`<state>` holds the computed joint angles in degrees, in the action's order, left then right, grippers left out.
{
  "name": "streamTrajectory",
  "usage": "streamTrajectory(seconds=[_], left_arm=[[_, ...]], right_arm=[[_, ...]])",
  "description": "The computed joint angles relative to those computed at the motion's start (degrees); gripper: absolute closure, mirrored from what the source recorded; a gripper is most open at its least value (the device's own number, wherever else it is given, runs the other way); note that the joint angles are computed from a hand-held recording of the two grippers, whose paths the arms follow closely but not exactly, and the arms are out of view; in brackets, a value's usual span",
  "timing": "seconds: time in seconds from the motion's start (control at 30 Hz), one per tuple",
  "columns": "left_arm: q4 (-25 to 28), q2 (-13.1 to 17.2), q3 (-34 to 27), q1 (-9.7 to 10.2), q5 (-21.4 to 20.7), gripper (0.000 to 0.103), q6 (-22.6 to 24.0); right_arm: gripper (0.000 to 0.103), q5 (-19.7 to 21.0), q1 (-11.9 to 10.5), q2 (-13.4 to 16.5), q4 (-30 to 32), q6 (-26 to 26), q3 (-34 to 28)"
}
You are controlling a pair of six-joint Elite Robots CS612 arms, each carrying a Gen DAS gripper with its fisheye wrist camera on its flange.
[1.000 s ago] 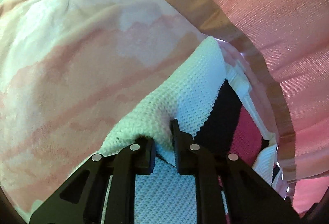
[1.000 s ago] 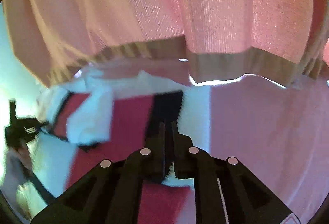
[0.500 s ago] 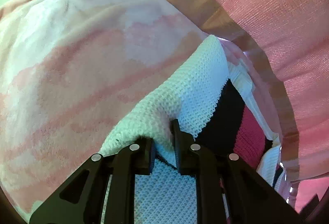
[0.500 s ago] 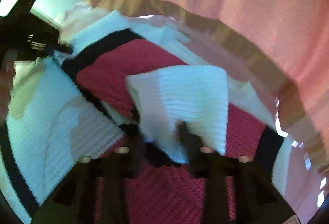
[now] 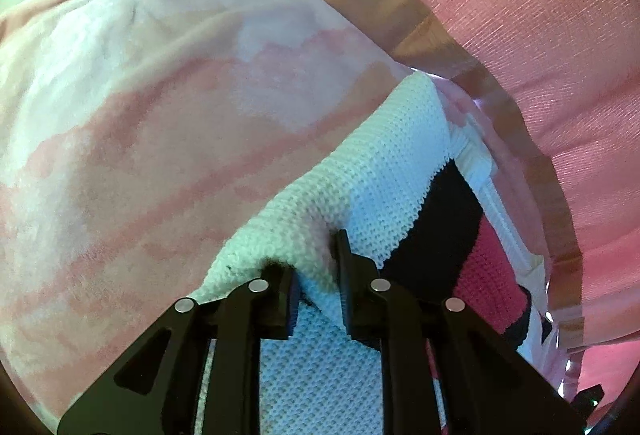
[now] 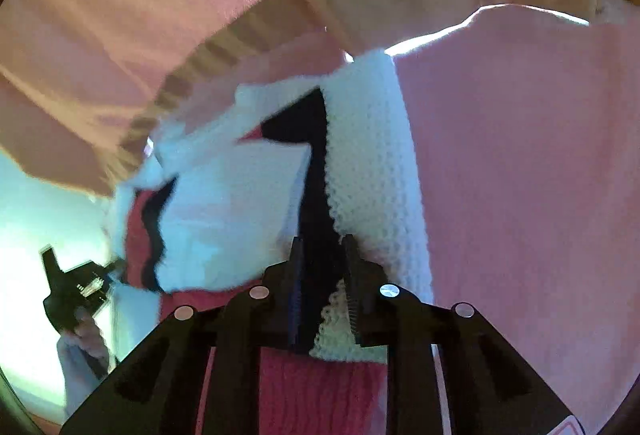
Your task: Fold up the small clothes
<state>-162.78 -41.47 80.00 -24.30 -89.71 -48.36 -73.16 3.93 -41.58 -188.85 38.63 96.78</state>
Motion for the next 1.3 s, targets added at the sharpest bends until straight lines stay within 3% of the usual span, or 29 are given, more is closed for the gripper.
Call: streamTrajectory(seconds=[0.1,0.2,0.27,0.3,0.33,0.37,0.5,0.67,0.73,0.83,0.9,1.03,1.1,1.17,1.2,1.23,1.3], left_arm=[[-0.7,0.0,0.1,0.15,-0.8,0.085,-1.1],[-2.2,0.0,0.5,0.2,-1.0,0.086,-2.4],[-2.3,-0.1,0.5,-0.01,-0.1,0.088,-1.4],[-2.5,-0.2,0.7,-0.13,0.6,0.089,-0.9],[-2.7,-0.3,0.8,-0.23,1.0,0.09,-0.8],[-3.1,-0.4,0.9,-0.28,1.1,0.09,-0.9],[-4.1,-1.0,1.5,-0.35,2.0,0.092,-1.1],[-8.0,-2.5,3.2,0.04,1.9,0.092,-2.0],[-5.4,-2.4,2.7,0.14,2.2,0.091,-0.9],[0.1,-0.9,1.3,0.89,-0.3,0.091,-1.8],[-1.4,-1.1,1.6,0.97,-0.8,0.091,-3.0],[-2.7,-1.8,1.8,0.35,2.1,0.09,0.7],[0.7,-1.0,0.7,0.54,1.3,0.09,0.7],[0.6,-0.6,0.5,0.44,1.7,0.089,1.3],[1.0,-0.8,0.4,0.41,1.3,0.088,1.5],[0.7,-1.1,0.5,0.43,0.4,0.084,1.7],[0.5,-2.4,1.7,0.45,-1.5,0.065,3.4]], right_arm=[[0.045,2.5,0.0,0.4,-1.7,-0.2,-0.7],[0.041,1.4,0.8,1.0,-0.8,-2.8,-2.1],[0.044,-1.2,1.8,1.8,-0.6,-4.7,-3.3],[0.056,-1.8,1.8,1.4,-0.3,-5.5,-3.2],[0.088,-1.7,1.8,1.3,-0.9,-6.1,-3.2],[0.096,0.8,1.6,1.6,-1.4,-6.2,-3.7],[0.097,-1.3,2.3,0.4,-1.4,-8.0,-3.7],[0.097,-0.3,1.2,-1.8,-12.1,-3.5,-0.9],[0.097,-2.3,1.4,-2.1,-10.4,-5.0,-0.6],[0.098,-2.5,1.1,0.3,1.3,-4.4,-2.2],[0.098,-2.3,1.0,0.8,0.4,-3.1,-2.0],[0.098,-3.4,1.5,-0.3,-4.0,-5.6,-2.0],[0.098,-4.0,1.7,0.3,-0.5,-6.8,-2.5],[0.099,-3.2,1.5,1.2,1.0,-6.1,-2.4],[0.096,-4.2,1.6,0.8,0.5,-5.6,-1.8],[0.085,-6.0,1.8,-0.5,2.5,-5.4,-1.2],[0.08,-6.6,1.8,-2.7,-0.7,-5.8,1.8]])
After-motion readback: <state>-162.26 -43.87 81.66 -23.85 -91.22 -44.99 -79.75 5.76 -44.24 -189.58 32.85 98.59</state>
